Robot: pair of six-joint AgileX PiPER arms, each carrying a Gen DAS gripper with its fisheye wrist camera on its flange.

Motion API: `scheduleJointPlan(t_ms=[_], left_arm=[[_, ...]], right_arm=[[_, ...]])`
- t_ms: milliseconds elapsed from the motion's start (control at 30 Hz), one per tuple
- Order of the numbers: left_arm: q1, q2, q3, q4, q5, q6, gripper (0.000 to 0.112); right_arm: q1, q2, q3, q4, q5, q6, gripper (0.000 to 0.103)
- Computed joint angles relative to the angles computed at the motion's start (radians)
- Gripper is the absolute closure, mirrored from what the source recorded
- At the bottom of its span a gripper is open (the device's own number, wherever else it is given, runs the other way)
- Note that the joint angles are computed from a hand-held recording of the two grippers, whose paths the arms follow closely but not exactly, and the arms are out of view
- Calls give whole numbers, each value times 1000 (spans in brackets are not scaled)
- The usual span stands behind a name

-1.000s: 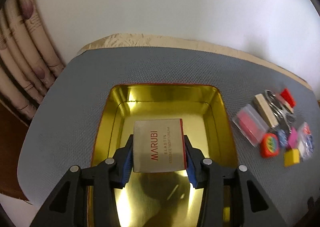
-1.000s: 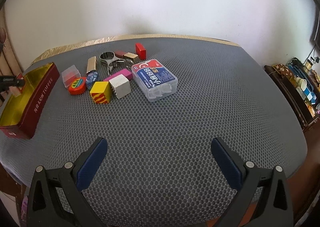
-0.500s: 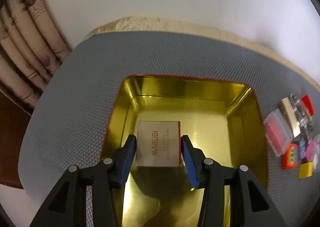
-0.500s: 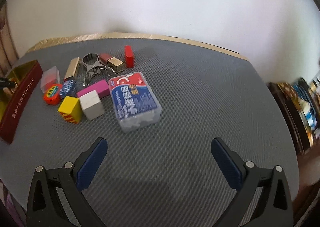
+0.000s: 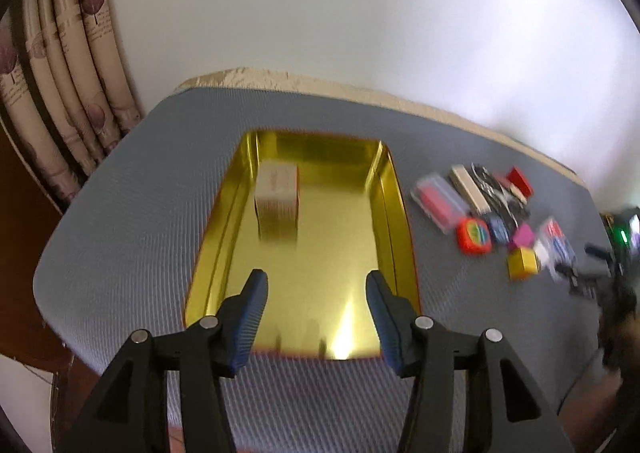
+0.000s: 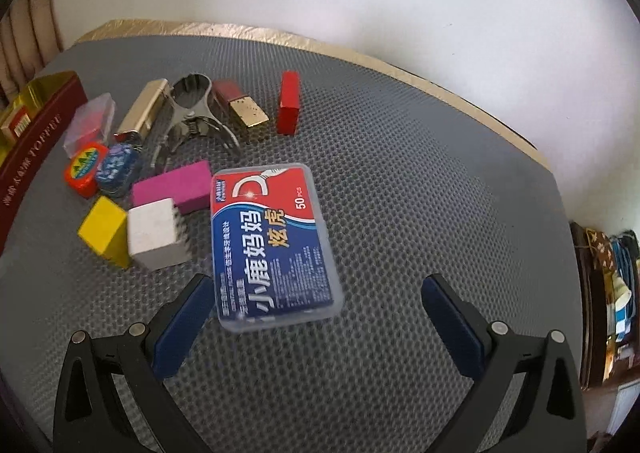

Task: Organize rigid objects
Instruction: 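Carry the MARUBI box into the gold tin and open the left gripper, then grasp the clear floss case with the right gripper and drop it into the tin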

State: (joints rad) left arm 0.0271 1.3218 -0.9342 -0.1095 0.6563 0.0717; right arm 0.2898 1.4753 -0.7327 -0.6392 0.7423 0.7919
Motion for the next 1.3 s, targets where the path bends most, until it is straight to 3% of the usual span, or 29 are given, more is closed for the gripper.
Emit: scheduleJointPlan(t_ms=[167,233,267,300,433,567,700,800,867,1000,1133,1300], left_arm=[[0,-64,99,-25,58,0,60],[-9,-80,136,4,47,-18,60],[-8,-92,154,22,36,-26,60],[-16,-107,174,44,23,-50,60],[-13,-151,211,52,-3,-77,60],[-17,-196,237,129,-33,-149,60],[-3,-239,264,186,-52,-191,60],[33,-258,277,155,-63,-150,60],[49,-270,286,153,-74,-142,60],[95,-289,302,124,-101,-98,60],[135,-295,318,67,-121,-30,60],[137,-285,316,22,-125,32,60]], right_arm=[[-81,95,-70,96,-45,-132,1],[-117,124,-86,165,-78,-202,18],[-137,133,-93,214,-88,-248,41],[-162,132,-86,280,-123,-294,43],[-153,143,-96,294,-116,-288,44],[-127,61,-63,305,-106,-253,44],[-133,-77,-90,461,-51,-358,43],[-23,-66,-193,526,-32,-341,43],[52,8,-298,571,-36,-342,43],[175,276,-584,676,-32,-377,43],[256,554,-902,655,52,-333,43],[302,786,-1170,623,136,-255,42]])
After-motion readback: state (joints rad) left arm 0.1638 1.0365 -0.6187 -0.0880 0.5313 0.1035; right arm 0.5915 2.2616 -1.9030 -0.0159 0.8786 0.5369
